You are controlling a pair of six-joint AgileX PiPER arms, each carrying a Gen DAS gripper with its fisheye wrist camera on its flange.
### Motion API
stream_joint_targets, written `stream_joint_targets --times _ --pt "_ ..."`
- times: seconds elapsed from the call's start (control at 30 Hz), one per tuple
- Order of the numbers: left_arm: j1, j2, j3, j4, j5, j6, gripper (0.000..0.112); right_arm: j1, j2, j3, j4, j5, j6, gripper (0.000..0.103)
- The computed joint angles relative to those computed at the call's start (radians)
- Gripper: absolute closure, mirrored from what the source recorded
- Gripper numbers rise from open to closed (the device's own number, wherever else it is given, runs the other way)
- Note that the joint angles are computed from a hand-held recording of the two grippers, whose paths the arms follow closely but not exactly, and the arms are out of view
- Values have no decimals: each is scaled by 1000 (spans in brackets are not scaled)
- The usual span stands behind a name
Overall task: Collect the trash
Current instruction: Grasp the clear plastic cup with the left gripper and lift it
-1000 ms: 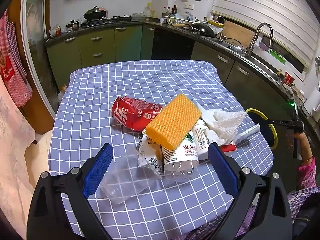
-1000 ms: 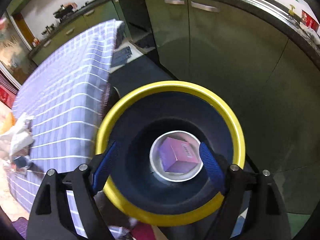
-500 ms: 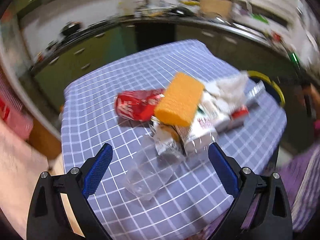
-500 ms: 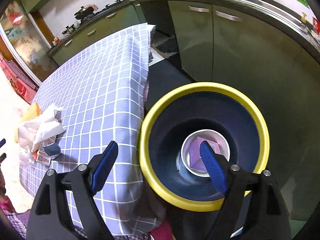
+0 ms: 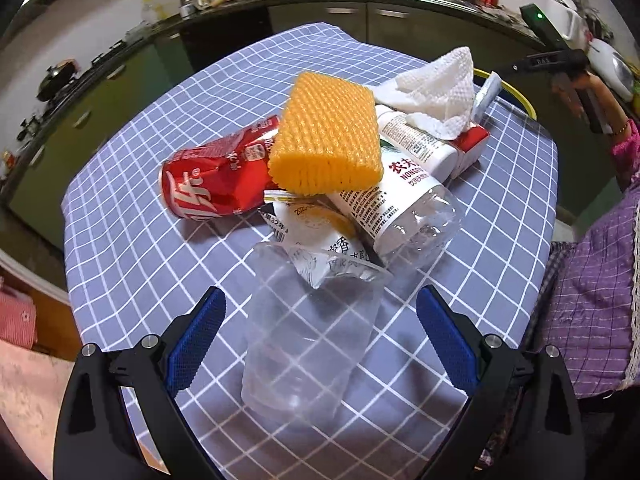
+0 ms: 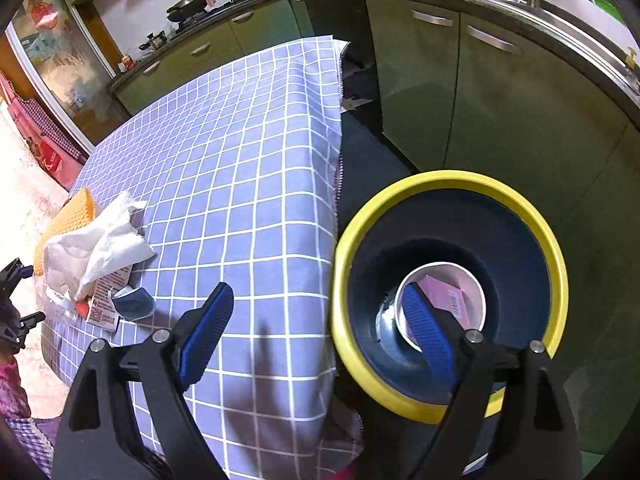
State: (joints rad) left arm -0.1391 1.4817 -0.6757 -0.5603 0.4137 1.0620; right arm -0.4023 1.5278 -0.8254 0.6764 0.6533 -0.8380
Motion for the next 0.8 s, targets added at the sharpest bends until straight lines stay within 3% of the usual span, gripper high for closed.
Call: stream_joint_targets --times 0.13,0.47,0.67,0.8 --pt "-17 38 -20 55 -5 -19 18 20 7 3 -8 -9 24 21" --pt "-29 108 -58 67 -14 -19 40 54 13 8 -15 -20 45 21" --pt "-15 78 -23 71 -29 -11 46 51 19 10 -3 -20 33 21" --pt "24 38 3 -1 -21 57 47 41 28 13 17 -17 7 21"
